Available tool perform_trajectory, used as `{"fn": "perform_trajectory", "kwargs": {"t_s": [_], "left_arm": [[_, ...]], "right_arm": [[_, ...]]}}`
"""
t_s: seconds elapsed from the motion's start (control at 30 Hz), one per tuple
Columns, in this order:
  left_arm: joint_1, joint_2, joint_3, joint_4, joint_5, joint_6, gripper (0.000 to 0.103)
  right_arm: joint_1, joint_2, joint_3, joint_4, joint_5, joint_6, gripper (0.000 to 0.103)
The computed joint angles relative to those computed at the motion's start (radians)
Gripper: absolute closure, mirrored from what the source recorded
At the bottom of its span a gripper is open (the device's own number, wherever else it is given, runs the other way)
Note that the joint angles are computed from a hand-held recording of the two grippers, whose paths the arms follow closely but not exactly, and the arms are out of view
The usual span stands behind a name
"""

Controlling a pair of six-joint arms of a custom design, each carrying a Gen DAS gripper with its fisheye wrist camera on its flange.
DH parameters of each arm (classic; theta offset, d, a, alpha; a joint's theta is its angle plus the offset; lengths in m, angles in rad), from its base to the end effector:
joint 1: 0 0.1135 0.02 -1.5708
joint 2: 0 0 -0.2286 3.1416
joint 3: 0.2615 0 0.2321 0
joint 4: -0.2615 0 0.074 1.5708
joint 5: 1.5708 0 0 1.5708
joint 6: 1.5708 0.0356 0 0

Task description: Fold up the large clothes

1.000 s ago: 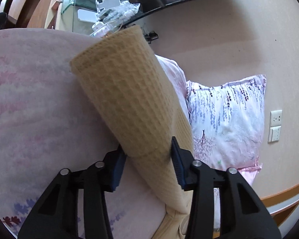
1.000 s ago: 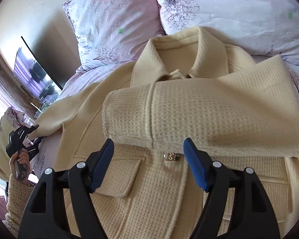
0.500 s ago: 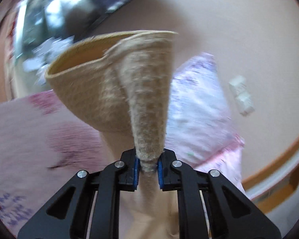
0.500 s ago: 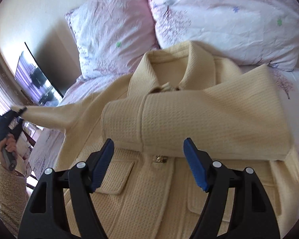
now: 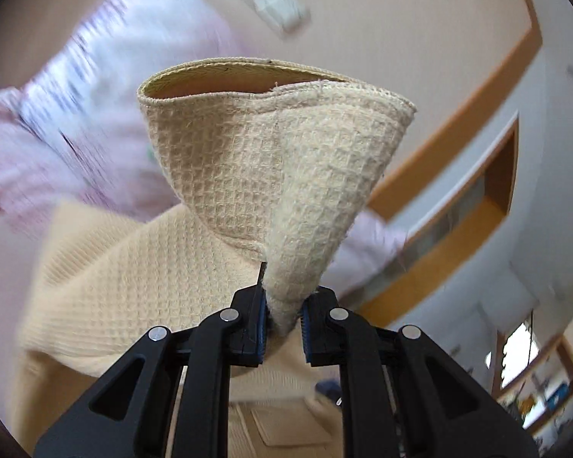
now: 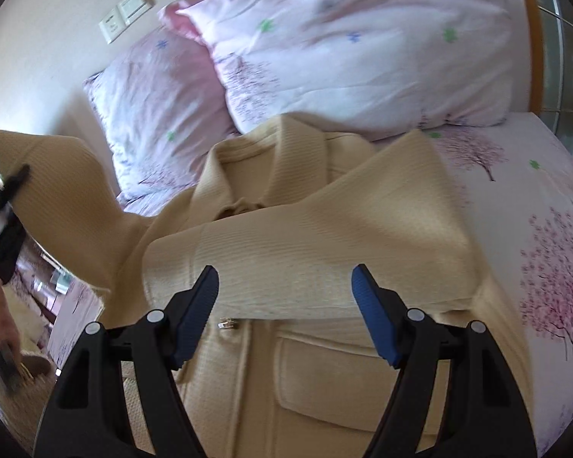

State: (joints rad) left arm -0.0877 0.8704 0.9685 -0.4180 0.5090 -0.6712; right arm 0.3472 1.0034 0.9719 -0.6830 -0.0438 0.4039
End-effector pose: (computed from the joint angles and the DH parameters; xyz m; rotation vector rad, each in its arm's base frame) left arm 0.1874 -0.0339 0.3369 -0.2089 1.9622 -0.9874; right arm 0.1931 0.0715 0.2874 0.0427 2.3235 0.4363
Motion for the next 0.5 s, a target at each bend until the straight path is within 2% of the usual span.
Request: {"fn": "perform_trajectory", "kwargs": {"t_s": [0.17,0.23,0.33,0.37,0.43,0.47,0.5], "left_arm": [[-0.359,0.212,-0.037,0.028,-0.294,0.051,0.090],[-0.441,0.283,-0.036,0.022,-0.382,0.080,0.090],[-0.575,0.378,0.000,-0.030,-0.566,0.184,0.087],[-0.598,0.387,0.010,-0.048,-0.603,0.207,0.082],[-0.647,0.389,0.025,-0.081,-0.649,0.266,0.058],[-0.662,0.358,0.014,-0.085,-0.632,0.288,0.036],[-0.675,0.325,-0.004,-0.082,-0.624,0.300,0.029]], "right_arm": [[-0.115,-0.009,-0.024,-0.004,-0.045,-0.024,0.030],[-0.167,0.000,-0.031,-0.002,-0.088,-0.026,0.030],[-0.224,0.015,-0.030,-0.001,-0.155,-0.019,0.030],[-0.239,0.018,-0.029,0.001,-0.178,-0.017,0.030],[-0.271,0.028,-0.021,0.008,-0.240,-0.009,0.030],[-0.280,0.031,-0.016,0.009,-0.266,-0.005,0.030],[-0.294,0.037,-0.011,0.014,-0.307,0.001,0.030]]}}
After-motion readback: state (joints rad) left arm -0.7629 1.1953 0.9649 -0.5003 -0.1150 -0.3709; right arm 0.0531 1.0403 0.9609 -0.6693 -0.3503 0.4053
